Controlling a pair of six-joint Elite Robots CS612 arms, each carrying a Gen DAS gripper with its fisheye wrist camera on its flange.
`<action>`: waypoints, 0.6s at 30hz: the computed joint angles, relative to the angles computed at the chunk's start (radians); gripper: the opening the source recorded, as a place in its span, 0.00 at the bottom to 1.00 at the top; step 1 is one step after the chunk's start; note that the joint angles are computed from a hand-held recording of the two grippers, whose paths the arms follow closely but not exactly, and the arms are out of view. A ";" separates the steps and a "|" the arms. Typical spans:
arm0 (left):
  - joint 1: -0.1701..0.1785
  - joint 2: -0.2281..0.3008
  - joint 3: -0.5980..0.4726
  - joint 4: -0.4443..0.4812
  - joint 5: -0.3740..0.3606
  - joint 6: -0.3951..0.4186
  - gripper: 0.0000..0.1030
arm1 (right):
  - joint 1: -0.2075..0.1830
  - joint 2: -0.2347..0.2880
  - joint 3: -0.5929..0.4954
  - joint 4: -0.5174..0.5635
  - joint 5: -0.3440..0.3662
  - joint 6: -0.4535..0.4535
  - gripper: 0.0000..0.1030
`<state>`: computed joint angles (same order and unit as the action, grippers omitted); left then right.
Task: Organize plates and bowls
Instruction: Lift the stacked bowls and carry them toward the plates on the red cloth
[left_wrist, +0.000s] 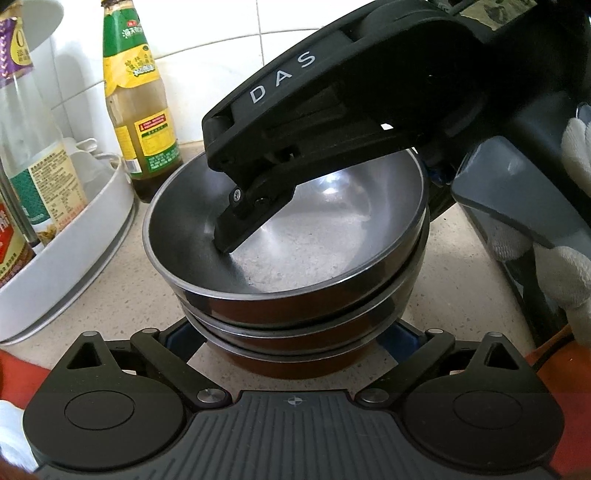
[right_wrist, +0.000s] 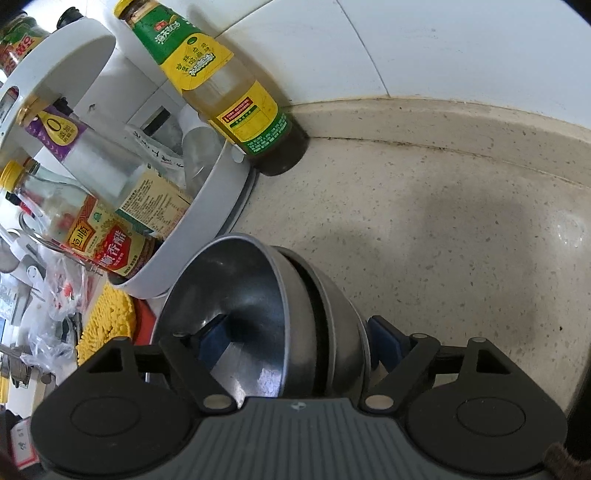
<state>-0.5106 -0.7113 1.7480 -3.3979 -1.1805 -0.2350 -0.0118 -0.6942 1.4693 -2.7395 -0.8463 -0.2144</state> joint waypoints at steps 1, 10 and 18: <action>-0.001 0.000 -0.001 0.001 0.000 0.000 0.97 | 0.001 0.001 -0.002 0.001 0.000 -0.001 0.74; 0.007 -0.002 0.000 0.002 -0.010 -0.012 0.97 | 0.002 -0.002 0.002 0.002 -0.004 -0.010 0.74; 0.003 -0.011 0.011 -0.028 0.008 -0.010 0.97 | -0.001 -0.008 0.013 -0.012 0.005 -0.008 0.74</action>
